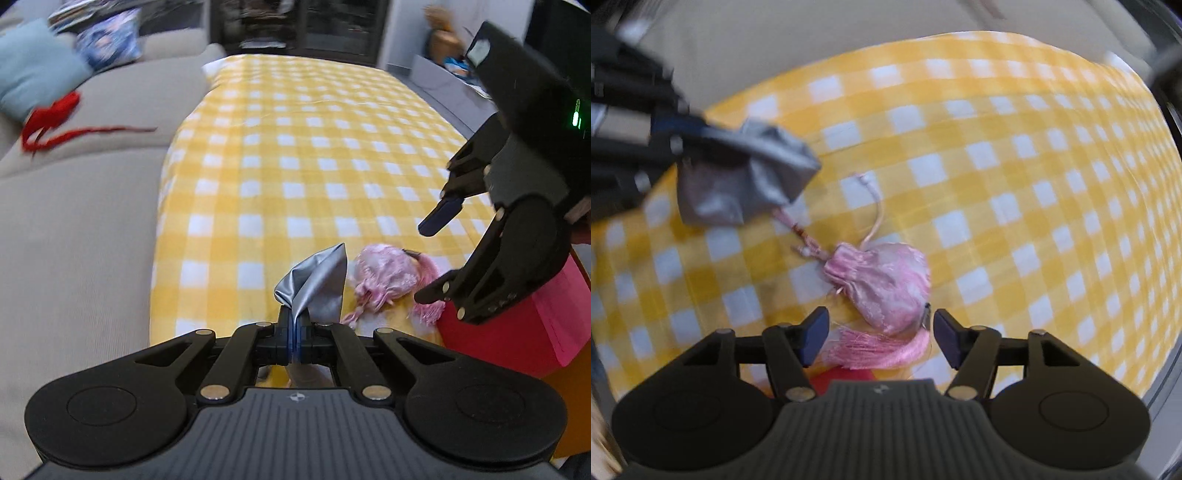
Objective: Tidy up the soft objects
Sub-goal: 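Close left gripper on grey pouch while right gripper reaches pink drawstring pouch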
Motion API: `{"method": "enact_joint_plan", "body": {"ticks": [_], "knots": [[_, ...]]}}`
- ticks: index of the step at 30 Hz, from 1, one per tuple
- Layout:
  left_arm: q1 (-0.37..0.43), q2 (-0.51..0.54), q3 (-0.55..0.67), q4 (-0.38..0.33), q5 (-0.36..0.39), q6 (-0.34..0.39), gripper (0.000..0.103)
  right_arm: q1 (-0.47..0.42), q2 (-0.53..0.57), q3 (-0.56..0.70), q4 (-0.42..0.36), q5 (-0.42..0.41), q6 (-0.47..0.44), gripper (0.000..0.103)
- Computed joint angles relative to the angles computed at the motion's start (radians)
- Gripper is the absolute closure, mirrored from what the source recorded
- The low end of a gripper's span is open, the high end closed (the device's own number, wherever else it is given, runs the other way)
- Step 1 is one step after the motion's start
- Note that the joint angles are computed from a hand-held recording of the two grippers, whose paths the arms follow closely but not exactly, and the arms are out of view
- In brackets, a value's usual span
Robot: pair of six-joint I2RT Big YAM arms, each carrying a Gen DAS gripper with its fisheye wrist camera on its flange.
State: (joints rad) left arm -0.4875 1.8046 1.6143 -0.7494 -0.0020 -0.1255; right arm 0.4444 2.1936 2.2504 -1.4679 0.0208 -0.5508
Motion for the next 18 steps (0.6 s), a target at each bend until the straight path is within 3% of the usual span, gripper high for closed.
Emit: {"method": "enact_joint_plan", "body": {"ticks": [3, 5, 8, 12, 15, 18], "knots": [[0.002, -0.006, -0.024, 0.005, -0.021, -0.050, 0.101, 0.016, 0.038, 0.039, -0.023, 0.041, -0.133, 0.041], [0.006, -0.004, -0.031, 0.007, -0.002, -0.093, 0.101, 0.023, 0.089, 0.115, -0.080, 0.062, -0.170, 0.041], [0.000, -0.003, -0.045, 0.020, 0.004, -0.118, 0.101, 0.031, 0.156, 0.213, -0.140, 0.101, -0.174, 0.041], [-0.002, -0.006, -0.064, 0.029, 0.018, -0.147, 0.101, 0.031, 0.227, 0.327, -0.213, 0.094, -0.147, 0.044], [-0.001, -0.013, -0.075, 0.035, 0.033, -0.164, 0.101, 0.038, 0.235, 0.321, -0.192, 0.138, -0.127, 0.056], [-0.004, -0.016, -0.079, 0.036, 0.031, -0.163, 0.101, 0.042, 0.222, 0.289, -0.157, 0.159, -0.111, 0.061]]}}
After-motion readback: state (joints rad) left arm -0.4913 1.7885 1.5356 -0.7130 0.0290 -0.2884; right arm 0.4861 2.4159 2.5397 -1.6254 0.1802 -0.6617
